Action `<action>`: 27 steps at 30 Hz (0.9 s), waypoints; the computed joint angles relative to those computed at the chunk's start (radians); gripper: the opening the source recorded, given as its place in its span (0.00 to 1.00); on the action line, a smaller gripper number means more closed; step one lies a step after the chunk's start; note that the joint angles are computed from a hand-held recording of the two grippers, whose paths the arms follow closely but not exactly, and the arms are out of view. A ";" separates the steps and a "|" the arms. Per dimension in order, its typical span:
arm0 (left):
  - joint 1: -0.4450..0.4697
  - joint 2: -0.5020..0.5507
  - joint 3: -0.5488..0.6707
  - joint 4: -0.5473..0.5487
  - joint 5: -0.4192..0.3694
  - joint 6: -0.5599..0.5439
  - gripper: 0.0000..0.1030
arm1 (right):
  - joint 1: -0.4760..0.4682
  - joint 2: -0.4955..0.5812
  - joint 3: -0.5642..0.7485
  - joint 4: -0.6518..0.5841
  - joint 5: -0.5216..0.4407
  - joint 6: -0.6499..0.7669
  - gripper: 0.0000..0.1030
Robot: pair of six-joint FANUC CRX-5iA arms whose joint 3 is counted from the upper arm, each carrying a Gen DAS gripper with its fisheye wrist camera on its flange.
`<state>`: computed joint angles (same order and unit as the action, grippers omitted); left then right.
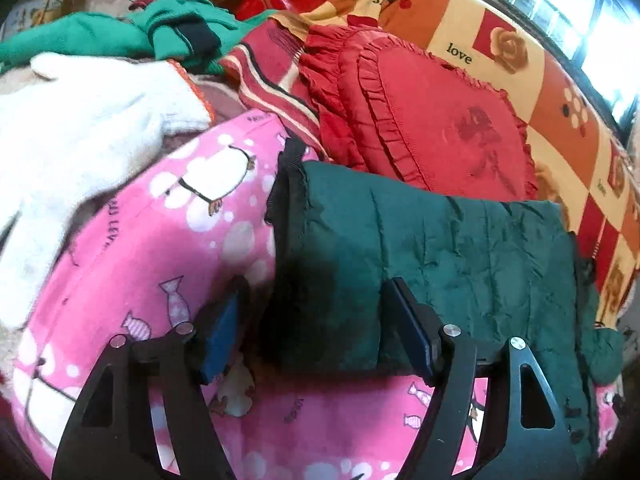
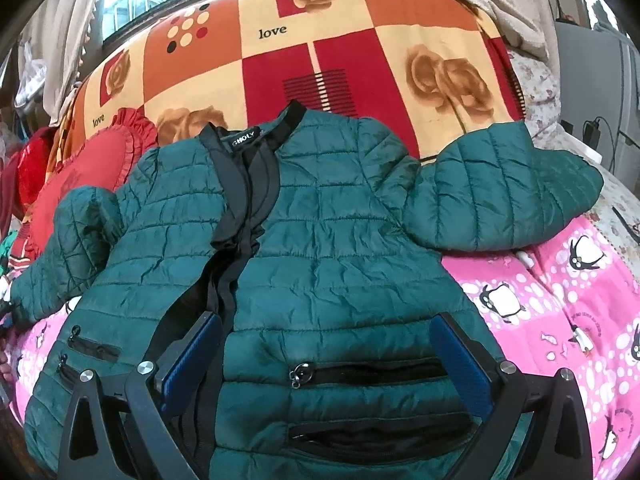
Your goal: Fold large clothes
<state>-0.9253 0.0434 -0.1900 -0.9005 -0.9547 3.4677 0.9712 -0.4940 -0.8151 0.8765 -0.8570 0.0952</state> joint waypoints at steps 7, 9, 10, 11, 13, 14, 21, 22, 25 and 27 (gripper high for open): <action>0.102 0.024 0.006 0.114 0.141 -0.190 0.62 | 0.008 0.025 0.011 -0.002 -0.010 0.021 1.00; 0.096 0.017 0.005 0.100 0.154 -0.171 0.25 | 0.005 0.022 0.009 0.000 -0.015 0.013 1.00; 0.090 0.013 0.005 0.098 0.149 -0.153 0.15 | 0.003 0.019 0.009 -0.002 -0.015 0.010 1.00; 0.078 0.012 0.011 0.089 0.129 -0.140 0.12 | 0.001 0.014 0.008 -0.004 -0.016 0.005 1.00; 0.042 0.015 0.041 0.063 0.052 -0.121 0.11 | 0.005 0.002 0.004 -0.003 -0.024 -0.002 1.00; 0.021 0.012 0.054 0.047 0.014 -0.097 0.10 | 0.010 -0.003 0.004 -0.001 -0.033 -0.003 1.00; -0.087 0.036 0.220 -0.055 0.037 -0.170 0.08 | 0.019 0.000 0.029 -0.051 -0.123 0.004 1.00; -0.092 0.059 0.262 -0.050 0.066 -0.219 0.08 | 0.012 -0.003 0.035 -0.071 -0.127 0.006 1.00; -0.095 0.160 0.418 -0.013 0.153 -0.344 0.08 | 0.010 -0.023 0.034 -0.081 -0.131 -0.004 1.00; -0.082 0.239 0.531 0.038 0.171 -0.433 0.08 | 0.025 -0.029 0.037 -0.073 -0.156 -0.002 1.00</action>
